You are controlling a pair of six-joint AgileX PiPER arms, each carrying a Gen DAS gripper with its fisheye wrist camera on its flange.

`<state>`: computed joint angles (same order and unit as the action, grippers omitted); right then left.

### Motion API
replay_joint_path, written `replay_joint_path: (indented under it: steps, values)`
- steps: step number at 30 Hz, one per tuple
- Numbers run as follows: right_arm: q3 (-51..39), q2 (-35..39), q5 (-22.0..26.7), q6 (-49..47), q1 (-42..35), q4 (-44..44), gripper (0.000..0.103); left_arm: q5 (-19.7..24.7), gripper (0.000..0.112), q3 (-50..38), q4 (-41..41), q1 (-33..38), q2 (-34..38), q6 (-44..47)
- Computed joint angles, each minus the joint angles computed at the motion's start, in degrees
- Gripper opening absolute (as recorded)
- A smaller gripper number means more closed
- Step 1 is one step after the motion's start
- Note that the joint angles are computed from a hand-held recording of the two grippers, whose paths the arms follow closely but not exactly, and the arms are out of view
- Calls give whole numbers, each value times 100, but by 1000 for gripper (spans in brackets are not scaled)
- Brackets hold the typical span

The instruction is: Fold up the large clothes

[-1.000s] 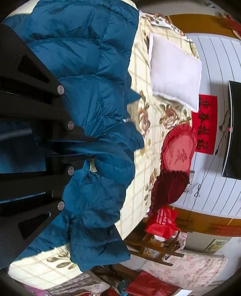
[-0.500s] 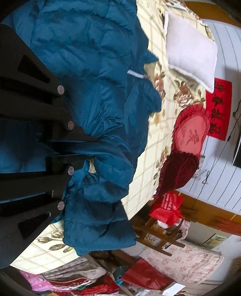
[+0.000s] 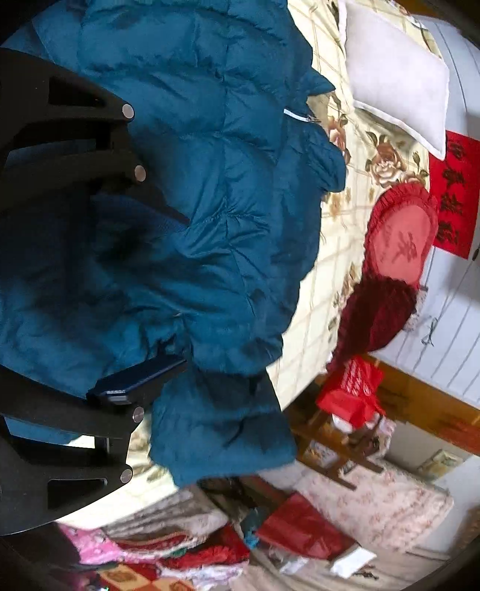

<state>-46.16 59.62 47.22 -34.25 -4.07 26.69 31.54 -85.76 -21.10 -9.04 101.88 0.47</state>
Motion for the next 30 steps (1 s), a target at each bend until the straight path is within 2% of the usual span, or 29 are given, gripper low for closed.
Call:
replay_joint_path:
  steps: [2, 6, 10, 13, 16, 19, 21, 23, 25, 28, 30]
  values:
    - [15, -6, -188, 301, 163, -197, 103, 0, 69, 273, -291, 195, -349, 449]
    - [34, -72, -542, 845, 500, -427, 103, 93, 69, 655, -157, 876, -945, 903]
    - [34, -209, -1168, 2001, 1459, -1246, 103, 447, 69, 775, -300, 2221, -1223, 1464]
    - [-353, 150, -1414, 2771, 2208, -1896, 103, 481, 69, 768, -210, 3034, -1193, 1721]
    - [-1268, 1132, -1492, 3217, 2767, -2172, 103, 509, 69, 608, 18, 3514, -925, 1509]
    - [-2465, 2332, -1413, 3454, 3224, -2434, 103, 462, 69, 543, -153, 3774, -649, 1449]
    - [-3301, 3114, -1332, 3084, 3293, -1960, 103, 381, 69, 520, 26, 3750, -480, 1193]
    - [-4088, 3877, -1074, 2432, 3211, -1070, 103, 233, 69, 591, 234, 3673, -331, 966]
    - [-4534, 4375, -862, 1896, 3132, -436, 102, 123, 69, 609, 345, 3631, -232, 864]
    - [-4920, 4901, -708, 1615, 2993, -326, 101, -95, 69, 727, 680, 3497, -180, 697]
    - [-5054, 5150, -659, 1709, 2813, -594, 100, -237, 69, 808, 971, 3399, -153, 573]
